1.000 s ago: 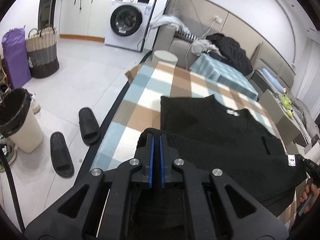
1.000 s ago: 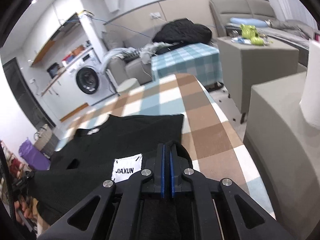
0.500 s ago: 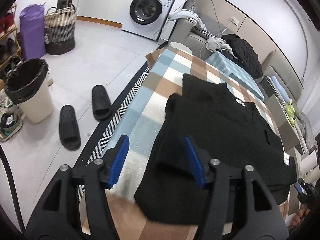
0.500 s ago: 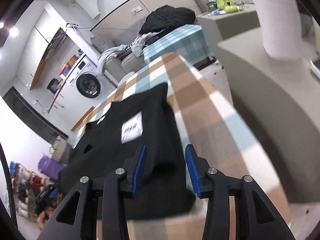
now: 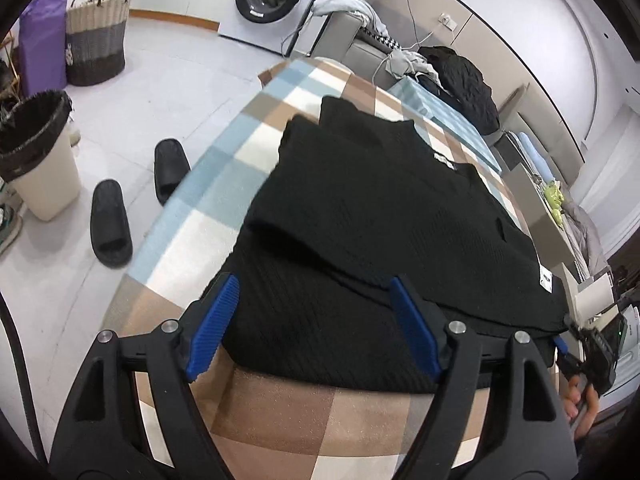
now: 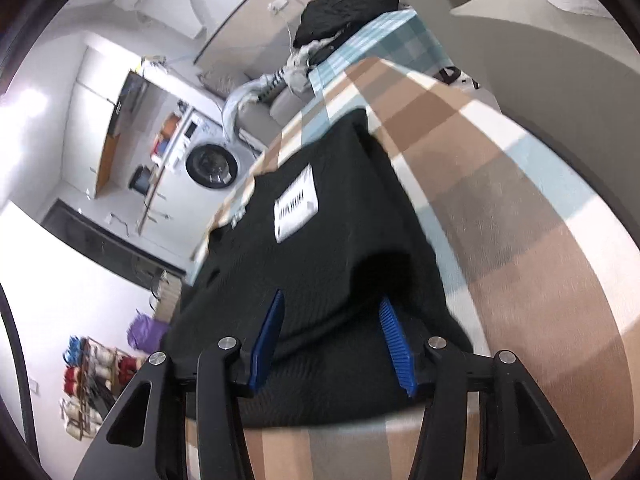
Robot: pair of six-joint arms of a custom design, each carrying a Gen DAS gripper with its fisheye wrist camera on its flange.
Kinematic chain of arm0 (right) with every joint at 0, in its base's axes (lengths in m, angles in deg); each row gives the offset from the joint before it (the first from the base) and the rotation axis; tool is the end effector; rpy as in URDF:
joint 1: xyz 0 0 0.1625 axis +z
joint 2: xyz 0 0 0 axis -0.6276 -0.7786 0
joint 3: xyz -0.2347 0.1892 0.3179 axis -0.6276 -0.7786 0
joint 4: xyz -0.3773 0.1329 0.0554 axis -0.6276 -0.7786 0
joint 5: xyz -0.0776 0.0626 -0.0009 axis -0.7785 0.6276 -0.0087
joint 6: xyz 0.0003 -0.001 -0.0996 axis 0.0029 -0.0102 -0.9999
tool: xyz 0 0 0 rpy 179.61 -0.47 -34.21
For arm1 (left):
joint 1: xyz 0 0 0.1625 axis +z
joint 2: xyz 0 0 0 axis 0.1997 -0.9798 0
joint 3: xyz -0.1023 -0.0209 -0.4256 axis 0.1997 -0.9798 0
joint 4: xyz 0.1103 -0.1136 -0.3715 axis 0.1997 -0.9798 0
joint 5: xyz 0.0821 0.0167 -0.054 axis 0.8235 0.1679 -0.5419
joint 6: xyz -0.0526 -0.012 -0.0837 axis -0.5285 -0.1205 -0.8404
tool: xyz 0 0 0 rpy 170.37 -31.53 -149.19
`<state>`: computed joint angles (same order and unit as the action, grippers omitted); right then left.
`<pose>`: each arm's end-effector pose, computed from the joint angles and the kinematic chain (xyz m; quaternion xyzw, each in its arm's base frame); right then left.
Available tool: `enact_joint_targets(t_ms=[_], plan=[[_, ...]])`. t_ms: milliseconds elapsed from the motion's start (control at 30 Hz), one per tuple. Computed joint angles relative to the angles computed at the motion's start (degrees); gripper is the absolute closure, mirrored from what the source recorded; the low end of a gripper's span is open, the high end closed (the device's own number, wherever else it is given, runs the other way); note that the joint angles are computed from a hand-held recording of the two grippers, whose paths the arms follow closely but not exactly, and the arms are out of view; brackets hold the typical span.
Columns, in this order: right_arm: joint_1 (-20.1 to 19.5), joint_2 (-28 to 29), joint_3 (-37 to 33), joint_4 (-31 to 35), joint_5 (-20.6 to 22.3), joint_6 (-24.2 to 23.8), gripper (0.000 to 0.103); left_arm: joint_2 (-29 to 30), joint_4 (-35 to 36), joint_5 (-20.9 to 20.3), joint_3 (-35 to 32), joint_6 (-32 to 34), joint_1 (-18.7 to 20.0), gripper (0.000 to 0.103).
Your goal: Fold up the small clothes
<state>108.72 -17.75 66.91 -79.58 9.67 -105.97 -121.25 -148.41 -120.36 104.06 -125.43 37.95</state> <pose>-0.0702 -0.6284 0.2728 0.0266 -0.9623 0.2705 0.0106 -0.1254 -0.4832 0.0751 -0.1626 0.8476 -0.4466 0.2358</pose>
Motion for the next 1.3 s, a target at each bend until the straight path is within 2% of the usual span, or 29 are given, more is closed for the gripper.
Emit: enact_joint_targets(t_ms=[100, 233, 433, 633, 700, 867, 933, 1000, 1067, 1100, 1167, 1300], plan=[[0.2, 1.3, -2.2, -0.1, 2.8, 1.4, 0.053, 0.4, -0.7, -0.5, -0.2, 0.2, 0.2, 0.027], [0.7, 0.9, -1.9, -1.3, 6.3, -1.2, 0.053, 1.0, -2.9, -1.0, -0.9, 2.3, 1.0, 0.027], [0.7, 1.2, -2.5, 0.2, 4.8, -0.8, 0.053, 1.0, -3.5, -2.3, -2.8, 3.9, 3.3, 0.027], [0.6, 0.6, -1.3, -0.5, 3.5, -1.7, 0.053, 2.2, -7.3, -2.0, -4.9, 7.1, 5.3, 0.029], [0.6, 0.5, -1.5, -0.1, 3.8, -1.7, 0.053, 2.5, -10.1, -2.0, -5.7, 9.5, 5.4, 0.036], [0.5, 0.4, -1.7, 0.1, 4.3, -2.0, 0.053, 3.5, -18.2, -3.4, -7.3, 18.8, 4.9, 0.036], [0.6, 0.7, -1.9, 0.0, 4.2, -2.2, 0.053, 3.1, -15.4, -2.7, -8.1, 18.7, 5.0, 0.037], [0.7, 0.9, -2.1, 0.0, 3.7, -2.1, 0.053, 3.0, -12.7, -2.6, -8.9, 17.6, 5.5, 0.047], [0.8, 1.3, -2.4, 0.2, 3.3, -1.9, 0.053, 2.6, -10.2, -3.1, -9.6, 16.1, 6.4, 0.066], [0.9, 1.4, -2.5, -0.1, 2.7, -1.7, 0.053, 2.4, -8.7, -3.3, -9.8, 15.2, 6.8, 0.070], [1.0, 1.9, -2.8, -0.4, 1.9, -1.4, 0.053, 2.6, -9.0, -3.6, -10.0, 15.2, 7.3, 0.091], [0.9, 2.4, -3.5, -0.4, 2.8, 0.0, 0.060, 2.6, -11.8, -5.0, -9.7, 16.5, 7.8, 0.097]])
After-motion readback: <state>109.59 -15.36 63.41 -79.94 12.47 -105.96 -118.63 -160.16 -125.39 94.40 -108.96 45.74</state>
